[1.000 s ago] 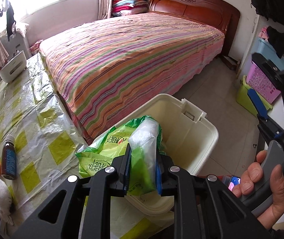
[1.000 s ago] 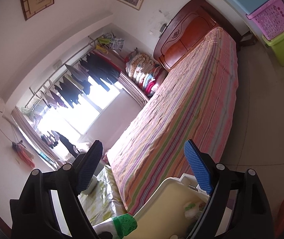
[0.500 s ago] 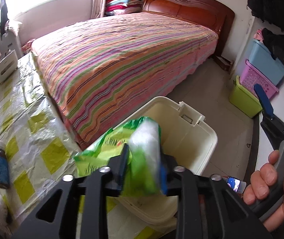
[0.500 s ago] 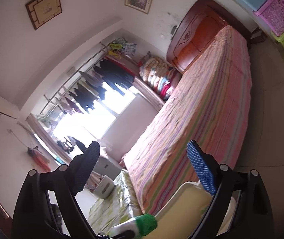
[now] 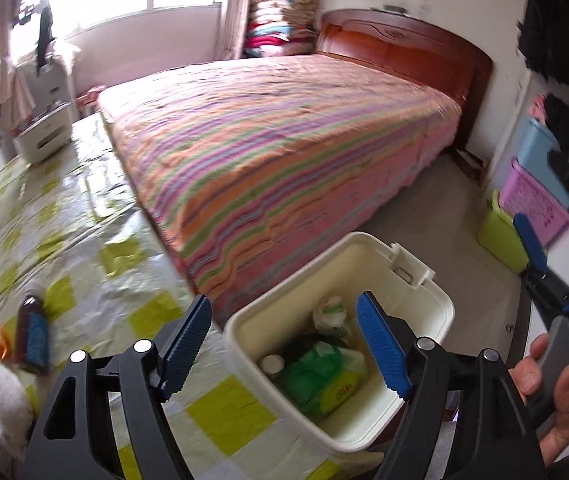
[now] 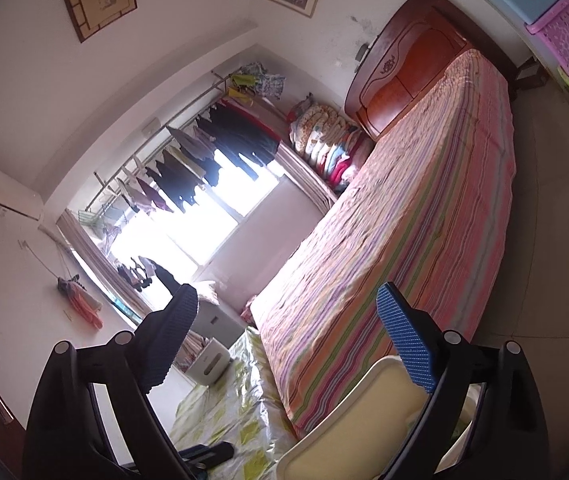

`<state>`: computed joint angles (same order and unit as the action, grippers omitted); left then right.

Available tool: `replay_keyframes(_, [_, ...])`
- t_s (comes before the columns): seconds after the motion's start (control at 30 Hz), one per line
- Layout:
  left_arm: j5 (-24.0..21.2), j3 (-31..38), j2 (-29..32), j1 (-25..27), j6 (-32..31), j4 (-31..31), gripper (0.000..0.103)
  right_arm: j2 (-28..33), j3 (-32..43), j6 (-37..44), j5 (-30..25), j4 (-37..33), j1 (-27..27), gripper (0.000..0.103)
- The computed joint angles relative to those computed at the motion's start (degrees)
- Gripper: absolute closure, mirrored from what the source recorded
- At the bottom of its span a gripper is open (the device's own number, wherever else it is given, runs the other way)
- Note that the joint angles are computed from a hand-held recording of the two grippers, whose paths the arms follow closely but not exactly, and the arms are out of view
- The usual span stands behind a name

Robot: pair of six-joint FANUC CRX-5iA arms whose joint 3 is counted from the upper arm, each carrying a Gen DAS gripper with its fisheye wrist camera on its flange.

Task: Collect trash
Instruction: 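Carry both bags over the cream bin and open both grippers to drop them, then move both tools back toward the table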

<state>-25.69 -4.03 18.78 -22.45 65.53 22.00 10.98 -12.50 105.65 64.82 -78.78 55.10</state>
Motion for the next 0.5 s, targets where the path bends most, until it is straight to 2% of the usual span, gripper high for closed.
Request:
replay_keyframes(0.13, [1.66, -3.65, -3.52, 1.76, 2.28, -0.11, 0.030, 0.53, 1.48, 3.04, -1.02, -1.08, 0.09, 0.013])
replay_keyframes(0.3, [3.24, -8.17, -7.75, 4.18, 3.84, -0.36, 0.030, 1.15, 2.62, 6.84, 3.37, -1.84, 1.99, 0.011])
replay_keyframes(0.5, [8.42, -13.83, -10.97, 6.48, -0.87, 6.74, 0.030, 0.29, 1.57, 4.44, 3.20, -1.35, 1.78, 0.011])
